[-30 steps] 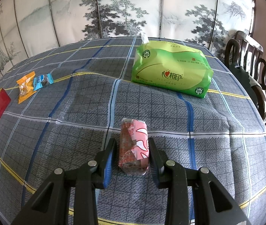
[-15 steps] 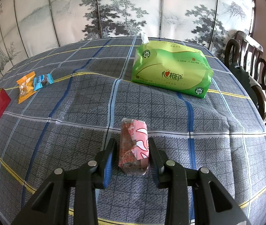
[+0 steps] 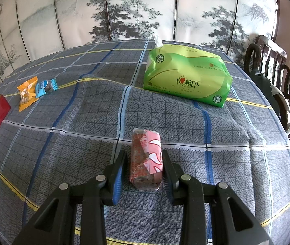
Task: Organize snacks
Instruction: 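Lower the grey packet into the gold tin with the left gripper and release, then carry the pink-wrapped candy over the tin with the right gripper and release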
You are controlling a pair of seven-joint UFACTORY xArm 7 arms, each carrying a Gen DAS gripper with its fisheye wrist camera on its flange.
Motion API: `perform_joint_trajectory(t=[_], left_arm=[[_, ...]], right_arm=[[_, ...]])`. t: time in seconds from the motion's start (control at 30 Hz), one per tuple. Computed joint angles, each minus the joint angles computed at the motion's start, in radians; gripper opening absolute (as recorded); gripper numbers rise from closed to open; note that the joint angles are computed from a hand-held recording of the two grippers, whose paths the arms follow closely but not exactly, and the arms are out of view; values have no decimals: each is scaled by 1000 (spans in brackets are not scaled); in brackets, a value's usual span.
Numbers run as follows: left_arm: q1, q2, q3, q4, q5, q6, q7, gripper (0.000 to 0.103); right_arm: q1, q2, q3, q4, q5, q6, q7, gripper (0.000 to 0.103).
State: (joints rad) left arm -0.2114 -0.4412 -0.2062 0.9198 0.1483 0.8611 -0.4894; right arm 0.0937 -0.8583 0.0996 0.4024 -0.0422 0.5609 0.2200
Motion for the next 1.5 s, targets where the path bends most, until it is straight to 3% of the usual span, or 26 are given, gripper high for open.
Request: perform_joint_trajectory(t=[0.3,0.5,0.6,1.03,1.3,1.5], left_arm=[[22,-84,-66,-25,127,-2,-63,59],[34,-169,-120,-39,189,42,-91,72],[24,-195,-128,-42,186,58,-89,73],[2,-269,-135,-62,147,123,-78,73],[-4,-394,-93,-135,88,152,-42,75],[35,-518,-66,-196,79,199,-11,81]], right_arm=[[-1,0,2,1,-3,2,2,33],[-7,-7,1,2,-6,12,7,33],[-14,0,15,16,-8,33,28,24],[43,-91,21,4,46,70,91,23],[146,-152,64,23,117,56,180,23],[281,0,116,150,175,-57,217,23]])
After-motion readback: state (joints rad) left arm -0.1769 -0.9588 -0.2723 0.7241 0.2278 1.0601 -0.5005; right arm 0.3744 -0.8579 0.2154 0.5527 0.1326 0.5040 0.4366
